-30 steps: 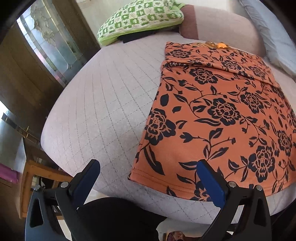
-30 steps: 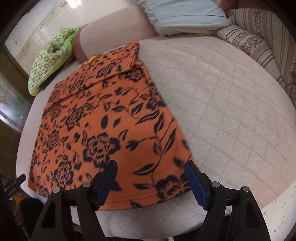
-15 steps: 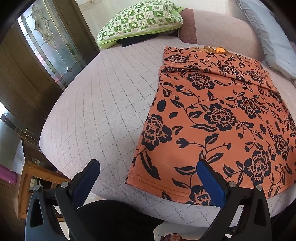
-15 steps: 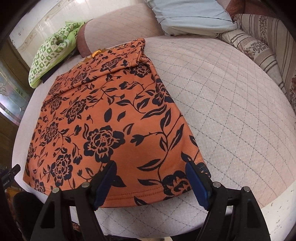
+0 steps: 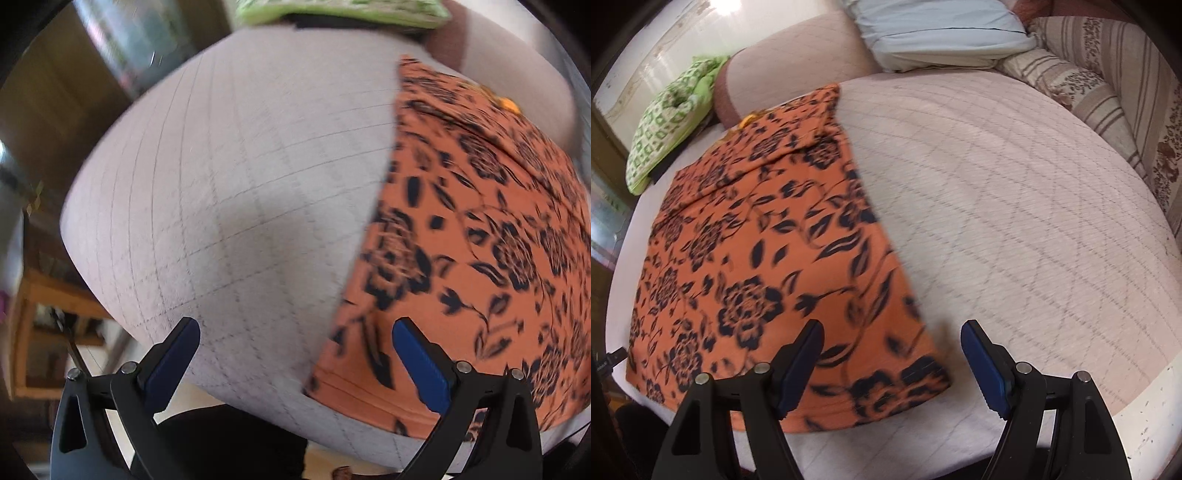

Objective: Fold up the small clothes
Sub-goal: 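Close both grippers on the hem of the orange floral garment, then lift the hem with both grippers and fold it over toward the collar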

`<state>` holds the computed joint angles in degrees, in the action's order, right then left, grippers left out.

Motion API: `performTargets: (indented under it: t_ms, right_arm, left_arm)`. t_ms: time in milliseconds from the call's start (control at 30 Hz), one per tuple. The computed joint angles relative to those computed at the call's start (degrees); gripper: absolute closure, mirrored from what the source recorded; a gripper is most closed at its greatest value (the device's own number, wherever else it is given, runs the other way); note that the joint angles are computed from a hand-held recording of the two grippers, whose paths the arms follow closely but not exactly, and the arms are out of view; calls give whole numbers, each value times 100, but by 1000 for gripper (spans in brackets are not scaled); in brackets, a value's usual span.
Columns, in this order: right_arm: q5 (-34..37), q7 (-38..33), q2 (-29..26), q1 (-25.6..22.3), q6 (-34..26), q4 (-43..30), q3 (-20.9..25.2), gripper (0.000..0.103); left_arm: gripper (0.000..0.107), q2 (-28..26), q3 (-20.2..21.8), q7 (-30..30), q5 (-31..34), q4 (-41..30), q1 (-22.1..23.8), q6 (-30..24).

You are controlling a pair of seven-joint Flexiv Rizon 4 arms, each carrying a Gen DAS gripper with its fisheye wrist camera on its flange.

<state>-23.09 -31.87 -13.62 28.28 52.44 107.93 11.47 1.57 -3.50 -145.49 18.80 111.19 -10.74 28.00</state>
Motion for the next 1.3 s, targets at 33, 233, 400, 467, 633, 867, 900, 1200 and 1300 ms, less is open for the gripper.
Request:
performTargets:
  t_ms: [33,233,400,467,633,867,900,1200,1300]
  right_arm:
    - [19,-19,-29,-25,-8,-24,-21,24]
    - [202,-301,-335,-115,-35,-256,-64,24]
    - [-92,-513,-502,2,-25,-318,-139,23]
    - [50,-829,-540,-33,93,-342,-38,27]
    - [37,-1282,-579,139,110,-421,12,78]
    - [571,-1620,-567,59,74,-672,124,96]
    - [744,-1707,-563,14,129,-723,169,96]
    - [2671,-2646,-519,-482,775,-1338,551,96]
    - [3064,-2849,-564,-552,850,-1552,637,96]
  left_arm:
    - [4,49,81,61,-177,138,37,165]
    - [17,-16,173,716,-1053,670,142,889]
    - [41,-34,83,896,-797,610,80,1153]
    - [63,-32,71,1158,-846,619,54,1341]
    - [97,-144,-22,1359,-703,447,-50,1393]
    - [100,-70,104,1947,-1269,592,-28,1823]
    - [100,-33,138,2098,-1407,674,-8,1951]
    - [100,23,100,2579,-1581,247,140,2424]
    - [100,-98,100,2792,-1706,-31,187,2476]
